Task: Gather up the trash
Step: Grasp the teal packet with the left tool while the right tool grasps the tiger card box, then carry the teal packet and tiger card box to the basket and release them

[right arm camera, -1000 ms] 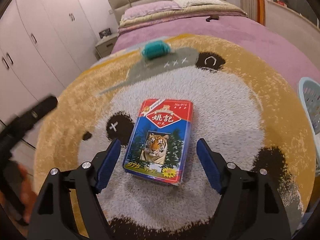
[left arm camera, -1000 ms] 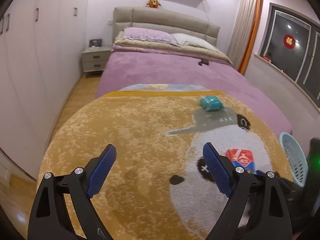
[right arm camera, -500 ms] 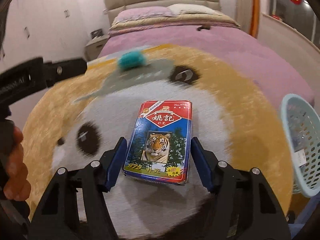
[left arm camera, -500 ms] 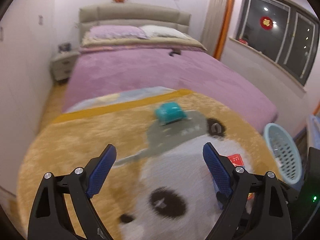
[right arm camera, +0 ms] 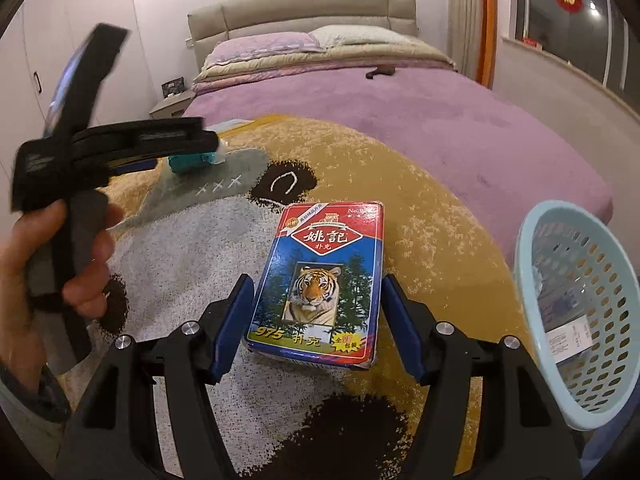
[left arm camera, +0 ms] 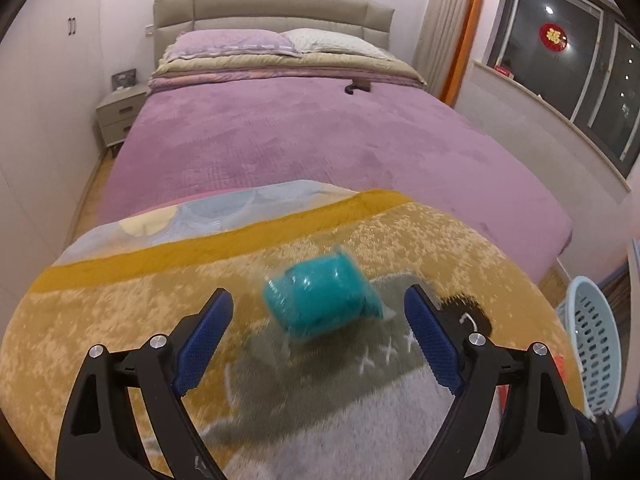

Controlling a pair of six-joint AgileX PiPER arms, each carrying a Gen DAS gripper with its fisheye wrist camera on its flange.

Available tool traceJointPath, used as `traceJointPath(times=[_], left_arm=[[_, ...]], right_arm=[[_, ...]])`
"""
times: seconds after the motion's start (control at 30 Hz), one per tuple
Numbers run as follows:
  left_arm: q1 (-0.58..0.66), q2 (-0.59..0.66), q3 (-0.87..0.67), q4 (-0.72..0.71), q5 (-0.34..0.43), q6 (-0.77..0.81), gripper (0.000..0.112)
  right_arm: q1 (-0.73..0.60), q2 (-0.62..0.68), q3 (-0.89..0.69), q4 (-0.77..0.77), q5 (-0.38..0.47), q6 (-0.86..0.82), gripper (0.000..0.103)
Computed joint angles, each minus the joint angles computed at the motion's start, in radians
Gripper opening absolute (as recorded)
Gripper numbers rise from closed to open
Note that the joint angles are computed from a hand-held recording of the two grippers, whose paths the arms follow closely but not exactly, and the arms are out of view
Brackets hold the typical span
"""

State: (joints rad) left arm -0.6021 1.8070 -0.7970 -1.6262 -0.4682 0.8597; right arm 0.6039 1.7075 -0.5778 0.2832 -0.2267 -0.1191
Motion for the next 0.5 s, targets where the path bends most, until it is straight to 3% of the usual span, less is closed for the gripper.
traceJointPath(times=[0.1, 0.2, 0.5], left_arm=[[0.014, 0.027, -0.028, -0.042, 0.015, 0.059, 0.065], [0.010, 0.033, -0.029, -0.055, 0.002, 0.076, 0.057], [-0.089, -0.075, 0.069, -0.033, -0.064, 0.005, 0.053]], right_arm=[[-0.006, -0.017, 0.026, -0.026, -0.048, 0.039, 0.062], [-0.021, -0.019, 0.026, -0.095, -0.050, 0.111, 0.062], [-0.002, -0.036, 0.053, -0.082, -0.096, 0.091, 0.062]])
